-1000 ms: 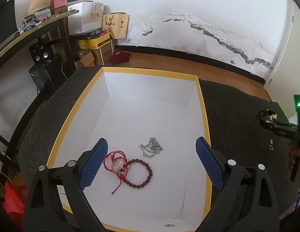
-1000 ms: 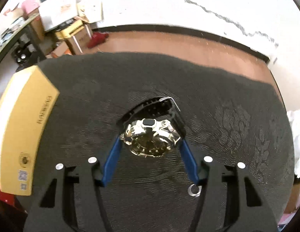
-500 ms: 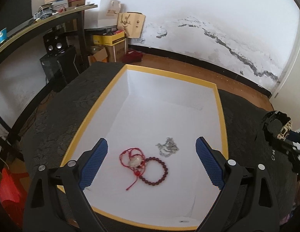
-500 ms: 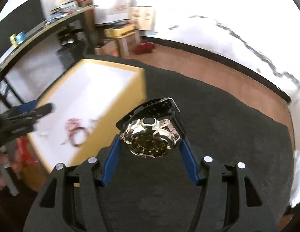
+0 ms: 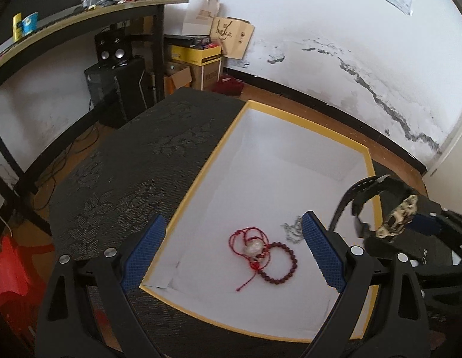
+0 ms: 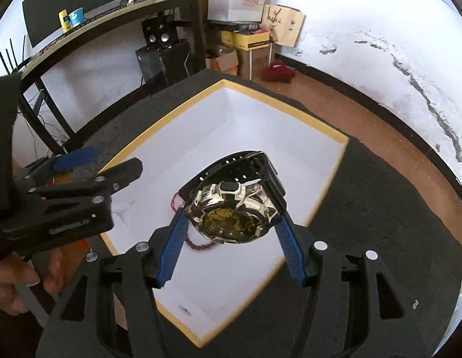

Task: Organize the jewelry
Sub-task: 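Lift the watch with the right tool and carry it over the box, then open the right tool to release the watch into the box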

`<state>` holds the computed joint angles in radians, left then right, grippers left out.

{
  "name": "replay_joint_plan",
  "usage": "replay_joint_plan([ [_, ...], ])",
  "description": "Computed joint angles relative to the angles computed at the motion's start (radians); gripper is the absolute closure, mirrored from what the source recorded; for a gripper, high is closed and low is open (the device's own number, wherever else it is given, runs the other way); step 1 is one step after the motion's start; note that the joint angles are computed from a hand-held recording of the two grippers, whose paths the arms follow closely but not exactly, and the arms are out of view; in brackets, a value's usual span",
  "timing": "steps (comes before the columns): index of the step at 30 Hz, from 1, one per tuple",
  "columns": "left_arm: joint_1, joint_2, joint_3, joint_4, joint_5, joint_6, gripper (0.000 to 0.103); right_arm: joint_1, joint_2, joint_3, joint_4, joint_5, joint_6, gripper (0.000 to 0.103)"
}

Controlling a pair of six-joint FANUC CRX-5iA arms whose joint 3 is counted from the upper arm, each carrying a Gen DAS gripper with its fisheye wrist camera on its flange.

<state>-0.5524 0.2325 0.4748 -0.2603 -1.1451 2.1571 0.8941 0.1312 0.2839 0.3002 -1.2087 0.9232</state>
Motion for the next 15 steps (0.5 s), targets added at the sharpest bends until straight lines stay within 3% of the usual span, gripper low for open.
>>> replay_joint_plan([
  [15,0.013,0.003,0.001,-0.021,-0.017,0.013,0.013,-0.02,0.085,0.03,-0.026,-0.008,0.03,0.043],
])
